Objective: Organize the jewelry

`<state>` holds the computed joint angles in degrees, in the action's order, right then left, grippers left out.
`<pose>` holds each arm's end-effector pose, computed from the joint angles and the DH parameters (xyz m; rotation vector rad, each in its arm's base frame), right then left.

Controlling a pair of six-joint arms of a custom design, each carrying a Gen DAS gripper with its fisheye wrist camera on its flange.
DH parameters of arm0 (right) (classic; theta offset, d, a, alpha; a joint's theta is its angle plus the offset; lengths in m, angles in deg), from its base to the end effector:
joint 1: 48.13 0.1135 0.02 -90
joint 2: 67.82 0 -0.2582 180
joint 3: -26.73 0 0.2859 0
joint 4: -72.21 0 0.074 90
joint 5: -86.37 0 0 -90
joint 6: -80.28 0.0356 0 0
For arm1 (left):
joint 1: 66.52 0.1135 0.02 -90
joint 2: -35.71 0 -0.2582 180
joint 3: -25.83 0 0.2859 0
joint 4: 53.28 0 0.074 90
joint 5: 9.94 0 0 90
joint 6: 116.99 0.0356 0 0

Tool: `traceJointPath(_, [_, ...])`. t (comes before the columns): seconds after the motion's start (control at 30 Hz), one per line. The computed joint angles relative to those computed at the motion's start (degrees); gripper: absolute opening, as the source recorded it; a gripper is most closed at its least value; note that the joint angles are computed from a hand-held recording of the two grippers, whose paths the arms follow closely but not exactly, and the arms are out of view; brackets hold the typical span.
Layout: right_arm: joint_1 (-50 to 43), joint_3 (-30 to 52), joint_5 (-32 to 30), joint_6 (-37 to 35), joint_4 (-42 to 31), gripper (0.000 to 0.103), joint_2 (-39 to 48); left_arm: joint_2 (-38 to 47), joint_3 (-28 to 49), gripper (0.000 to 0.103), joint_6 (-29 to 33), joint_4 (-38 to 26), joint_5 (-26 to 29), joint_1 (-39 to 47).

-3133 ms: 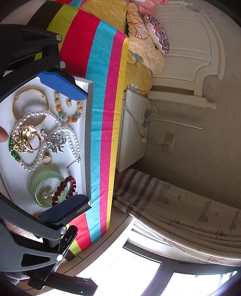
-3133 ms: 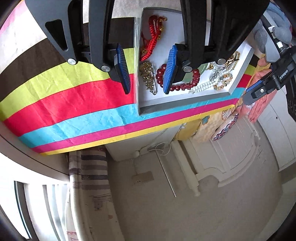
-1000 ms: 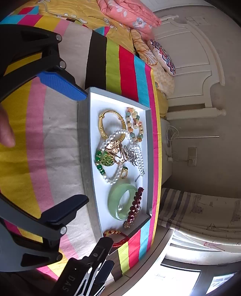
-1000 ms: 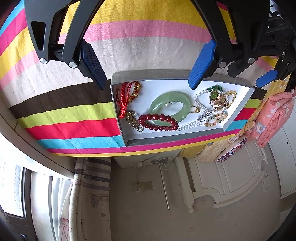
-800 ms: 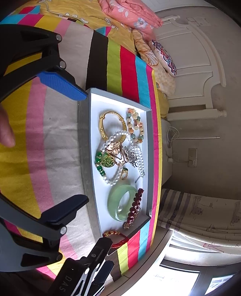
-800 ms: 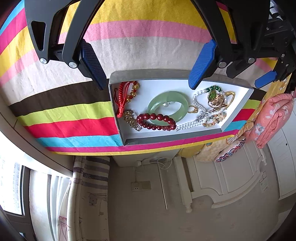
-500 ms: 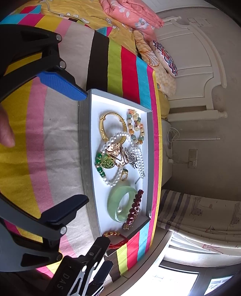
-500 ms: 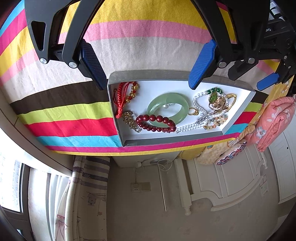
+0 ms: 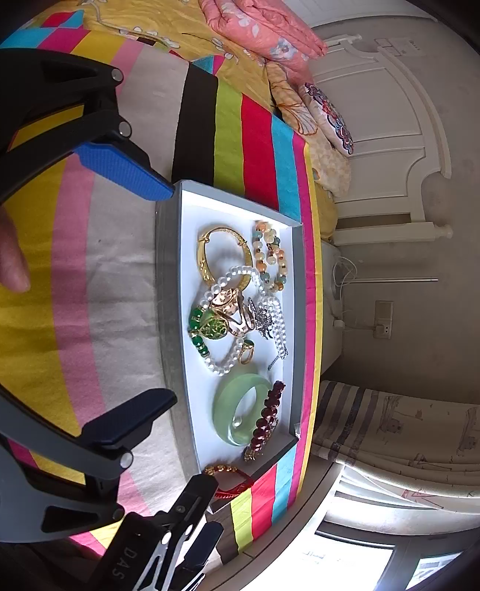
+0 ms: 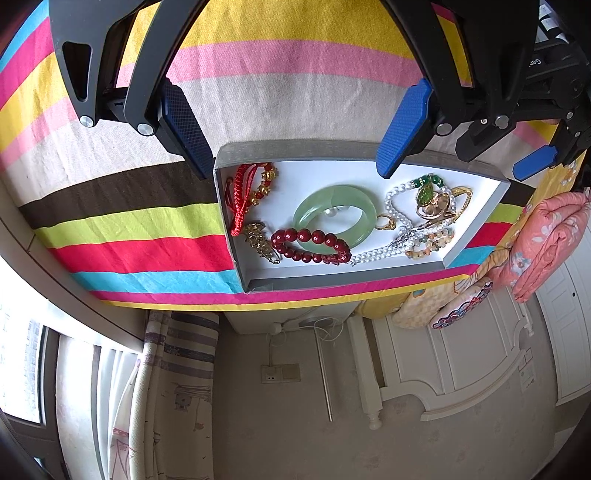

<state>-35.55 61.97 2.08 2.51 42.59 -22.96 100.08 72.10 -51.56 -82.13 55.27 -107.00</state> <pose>0.1995 0.0409 0.1786 0.0464 2.2539 0.1199 0.2019 -0.1527 0.1798 0.1202 2.2938 -0.0612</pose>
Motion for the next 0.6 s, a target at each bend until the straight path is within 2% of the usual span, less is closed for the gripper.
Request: traceJointPath(0.6, [0.13,-0.12,-0.19,0.23,-0.06,0.086,-0.02,1.44,0.84,0.101,0.19,-0.19,1.16,0.28])
